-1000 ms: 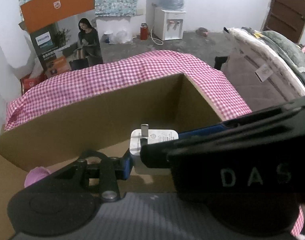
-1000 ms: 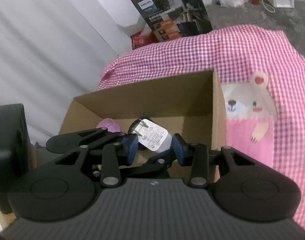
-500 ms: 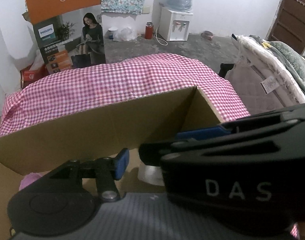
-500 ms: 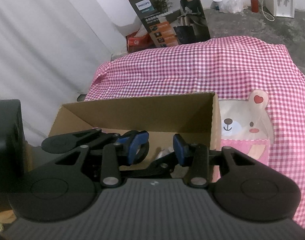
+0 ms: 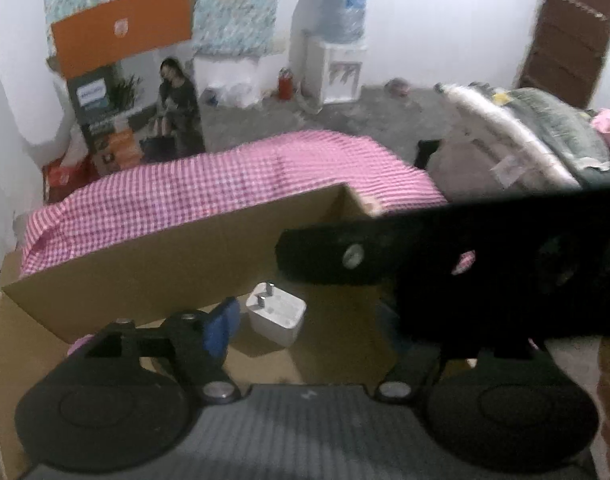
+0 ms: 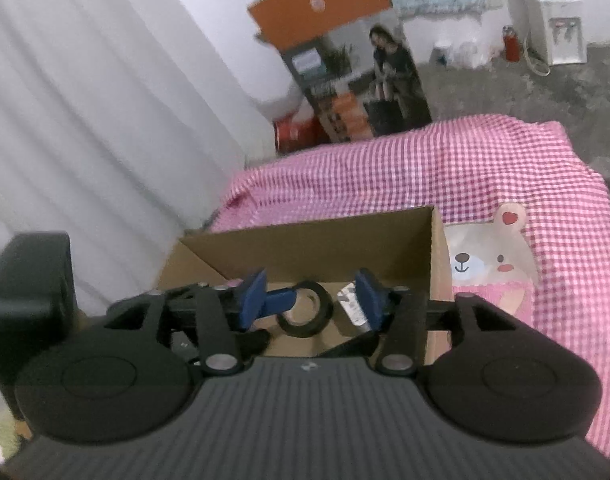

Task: Organize rigid objects
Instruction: 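Open the right tool to release the plug and withdraw it, then reach the right tool to the gold-lidded jar and grasp it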

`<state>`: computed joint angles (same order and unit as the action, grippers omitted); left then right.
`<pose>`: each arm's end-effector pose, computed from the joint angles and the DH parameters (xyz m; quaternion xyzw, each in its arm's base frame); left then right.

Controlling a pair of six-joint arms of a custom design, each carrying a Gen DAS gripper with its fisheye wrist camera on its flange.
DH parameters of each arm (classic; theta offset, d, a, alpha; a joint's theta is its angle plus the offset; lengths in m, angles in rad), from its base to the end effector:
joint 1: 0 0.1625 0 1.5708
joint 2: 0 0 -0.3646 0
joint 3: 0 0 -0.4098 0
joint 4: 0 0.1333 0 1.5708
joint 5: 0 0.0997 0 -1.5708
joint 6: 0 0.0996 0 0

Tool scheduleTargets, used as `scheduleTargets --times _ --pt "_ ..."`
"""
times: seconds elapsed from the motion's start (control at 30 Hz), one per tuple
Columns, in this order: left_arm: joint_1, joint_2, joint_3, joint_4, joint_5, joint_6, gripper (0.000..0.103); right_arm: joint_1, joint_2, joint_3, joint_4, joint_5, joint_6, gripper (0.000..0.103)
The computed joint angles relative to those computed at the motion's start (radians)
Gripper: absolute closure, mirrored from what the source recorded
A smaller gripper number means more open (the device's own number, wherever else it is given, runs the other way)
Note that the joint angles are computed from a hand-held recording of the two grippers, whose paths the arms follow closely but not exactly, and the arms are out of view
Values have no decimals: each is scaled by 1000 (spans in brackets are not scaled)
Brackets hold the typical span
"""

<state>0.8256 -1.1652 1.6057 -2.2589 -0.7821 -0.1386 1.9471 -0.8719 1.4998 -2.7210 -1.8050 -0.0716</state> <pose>-0.2762 -0.6002 0.2792 0.2284 0.8885 -0.2661 0.2959 0.3601 -0.6114 0.1667 0.1837 -0.9422 0.2706 0.0727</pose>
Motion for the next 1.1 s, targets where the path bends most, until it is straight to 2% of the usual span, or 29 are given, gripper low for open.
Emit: scheduleTargets --times 0.17,0.23,0.3,0.37,0.57,0.63,0.77,0.83,0.9,0.97,1.03,1.1 --pt "-49 -123 133 -46 -42 4 17 40 -129 215 -240 -27 10 19" --pt "-76 -185 204 -88 -50 0 17 66 -179 301 -346 -58 3 17" --pt "-107 -254 285 -152 -69 5 17 96 -225 378 -436 -95 -13 6" --pt "-139 -320 360 -190 -58 -8 16 126 -260 444 -516 -135 -24 1" --pt "-238 -487 522 -152 -23 -60 16 224 -324 599 -697 -247 -60 1" --pt "-264 -537 564 -124 -17 -84 9 260 -324 634 -754 -302 -84 1" --pt "-317 -650 693 -129 8 -95 2 329 -287 662 -838 -445 -154 1" --pt "-332 -690 733 -76 7 -122 2 356 -242 659 -892 -547 -210 1" --pt "-330 -723 754 -15 -5 -154 2 366 -227 669 -893 -598 -221 1" --pt "-326 -764 776 19 -34 -201 2 366 -219 685 -889 -607 -211 1" --pt "-318 -800 793 38 -57 -234 2 368 -193 703 -971 -601 -202 1" --pt "-320 -832 813 57 -60 -263 2 366 -184 714 -981 -587 -183 1"
